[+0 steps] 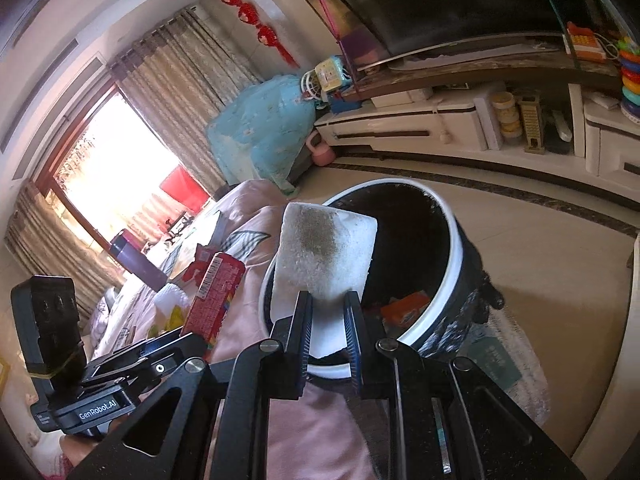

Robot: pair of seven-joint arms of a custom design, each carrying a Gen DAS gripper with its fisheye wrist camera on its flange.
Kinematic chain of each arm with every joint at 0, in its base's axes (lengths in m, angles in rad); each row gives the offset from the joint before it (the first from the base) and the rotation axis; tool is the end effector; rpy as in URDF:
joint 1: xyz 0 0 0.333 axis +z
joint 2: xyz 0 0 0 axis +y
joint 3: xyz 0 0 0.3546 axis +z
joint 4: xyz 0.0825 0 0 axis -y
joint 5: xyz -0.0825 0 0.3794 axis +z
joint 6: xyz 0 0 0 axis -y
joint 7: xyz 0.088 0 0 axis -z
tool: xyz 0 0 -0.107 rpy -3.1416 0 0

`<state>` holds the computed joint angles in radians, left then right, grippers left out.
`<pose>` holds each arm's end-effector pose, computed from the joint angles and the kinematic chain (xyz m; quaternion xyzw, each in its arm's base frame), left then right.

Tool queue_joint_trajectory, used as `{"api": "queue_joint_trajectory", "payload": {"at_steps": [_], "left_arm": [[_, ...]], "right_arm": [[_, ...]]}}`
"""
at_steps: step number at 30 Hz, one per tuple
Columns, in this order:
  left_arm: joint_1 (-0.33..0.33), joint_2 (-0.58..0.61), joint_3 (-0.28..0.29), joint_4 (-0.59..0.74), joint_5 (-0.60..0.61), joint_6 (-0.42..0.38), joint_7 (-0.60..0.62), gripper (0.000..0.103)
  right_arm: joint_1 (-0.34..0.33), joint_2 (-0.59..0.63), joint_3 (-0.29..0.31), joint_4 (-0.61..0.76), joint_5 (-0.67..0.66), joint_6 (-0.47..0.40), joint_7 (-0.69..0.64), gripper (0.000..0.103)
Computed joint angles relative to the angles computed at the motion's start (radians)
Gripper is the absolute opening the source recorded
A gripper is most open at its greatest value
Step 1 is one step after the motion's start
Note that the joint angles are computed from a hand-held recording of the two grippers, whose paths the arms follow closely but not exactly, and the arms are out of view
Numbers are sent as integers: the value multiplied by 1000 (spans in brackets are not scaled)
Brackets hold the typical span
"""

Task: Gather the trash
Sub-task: 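Carry red can and foam block over the bin and open both tools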

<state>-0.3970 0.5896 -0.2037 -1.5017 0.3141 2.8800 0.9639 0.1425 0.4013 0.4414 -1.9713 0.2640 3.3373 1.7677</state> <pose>0.6486 -0.4174 0.4580 -0.5886 0.7066 -0.3738 0.1206 0.5940 0.3123 0.4380 -0.6150 0.6284 -0.0820 0.4692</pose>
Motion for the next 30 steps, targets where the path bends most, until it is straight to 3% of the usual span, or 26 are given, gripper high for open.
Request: {"api": "queue_joint_trajectory", "payload": {"at_steps": [3,11,15,21,24,25,27,30], "left_arm": [[-5,31,-1,50,-4,-26,7,34],[-20,116,-4,190,-24,-101,28,34],[-26,160,-5,261,-39,-135,48,34],[-36,210,-1,344,-55,-176,69,34],[-34,228,-7,374,-75,-194,79,37],[-33,229,-8,374,-80,-189,80,42],[-40,222,6,362,-75,-177,67,47],[-39,200,12,321,-68,-150,51,50]], "right_arm": [[25,-3,-34,6,6,-11,-4,16],[163,4,-196,60,56,-87,-44,16],[177,13,-217,81,79,-117,-74,16],[237,24,-293,116,94,-166,-83,18],[257,31,-316,133,94,-188,-81,23],[261,34,-323,139,94,-193,-79,26],[257,33,-318,137,99,-186,-82,45],[222,25,-274,117,120,-149,-104,58]]}}
